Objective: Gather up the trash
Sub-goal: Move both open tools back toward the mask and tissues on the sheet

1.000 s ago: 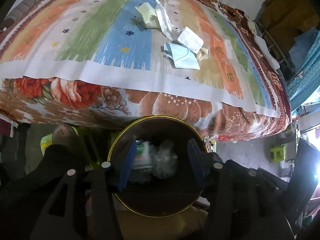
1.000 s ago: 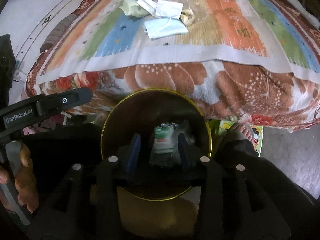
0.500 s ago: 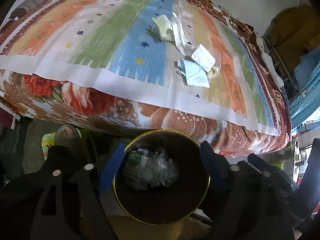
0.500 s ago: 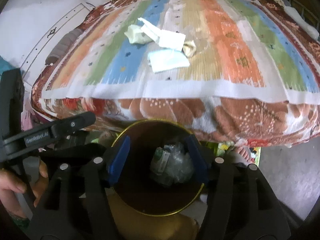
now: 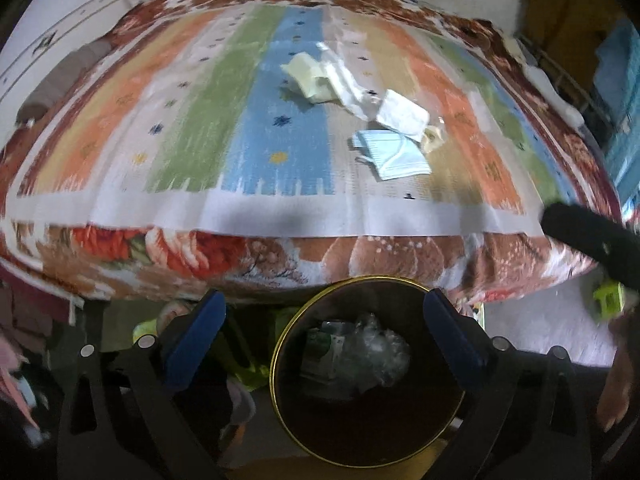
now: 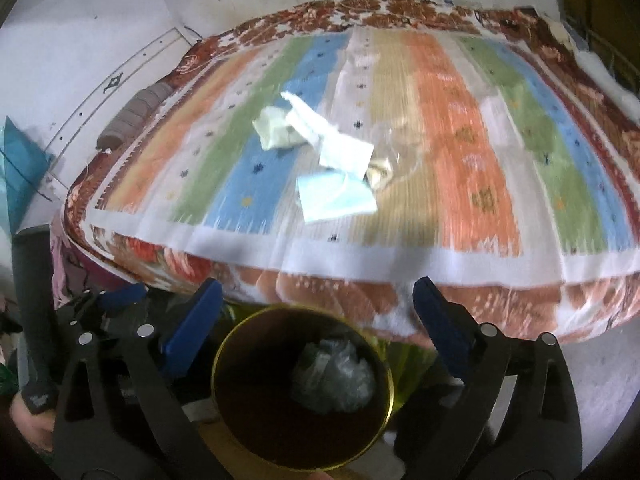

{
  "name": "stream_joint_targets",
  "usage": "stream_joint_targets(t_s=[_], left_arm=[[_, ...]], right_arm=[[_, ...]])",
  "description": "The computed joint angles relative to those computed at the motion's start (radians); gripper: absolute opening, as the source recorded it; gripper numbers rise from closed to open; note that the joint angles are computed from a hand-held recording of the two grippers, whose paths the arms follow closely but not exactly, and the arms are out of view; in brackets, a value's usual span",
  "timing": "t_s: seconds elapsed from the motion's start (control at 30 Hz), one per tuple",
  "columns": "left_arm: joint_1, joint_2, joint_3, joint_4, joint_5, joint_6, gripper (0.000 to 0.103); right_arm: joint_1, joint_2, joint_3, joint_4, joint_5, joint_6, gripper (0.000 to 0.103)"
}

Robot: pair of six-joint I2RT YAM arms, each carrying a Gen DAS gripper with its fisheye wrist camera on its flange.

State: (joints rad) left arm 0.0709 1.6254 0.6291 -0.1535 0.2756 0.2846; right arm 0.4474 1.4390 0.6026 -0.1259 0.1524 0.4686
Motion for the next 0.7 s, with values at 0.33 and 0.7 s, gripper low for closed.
stream_joint_targets(t_s=[0.33, 0.7], left_arm=[[-0.026, 0.047, 0.155, -0.118, 0.04, 0.136, 0.097], [-0.075, 0.213, 0.378, -0.194, 0.098, 0.283, 0.097]], right_arm=[[-0.057, 0.052, 0.064, 0.061, 0.031, -0.157, 0.094], [-0.12, 0.135, 0.125, 0.136, 0.044, -0.287, 0.094]])
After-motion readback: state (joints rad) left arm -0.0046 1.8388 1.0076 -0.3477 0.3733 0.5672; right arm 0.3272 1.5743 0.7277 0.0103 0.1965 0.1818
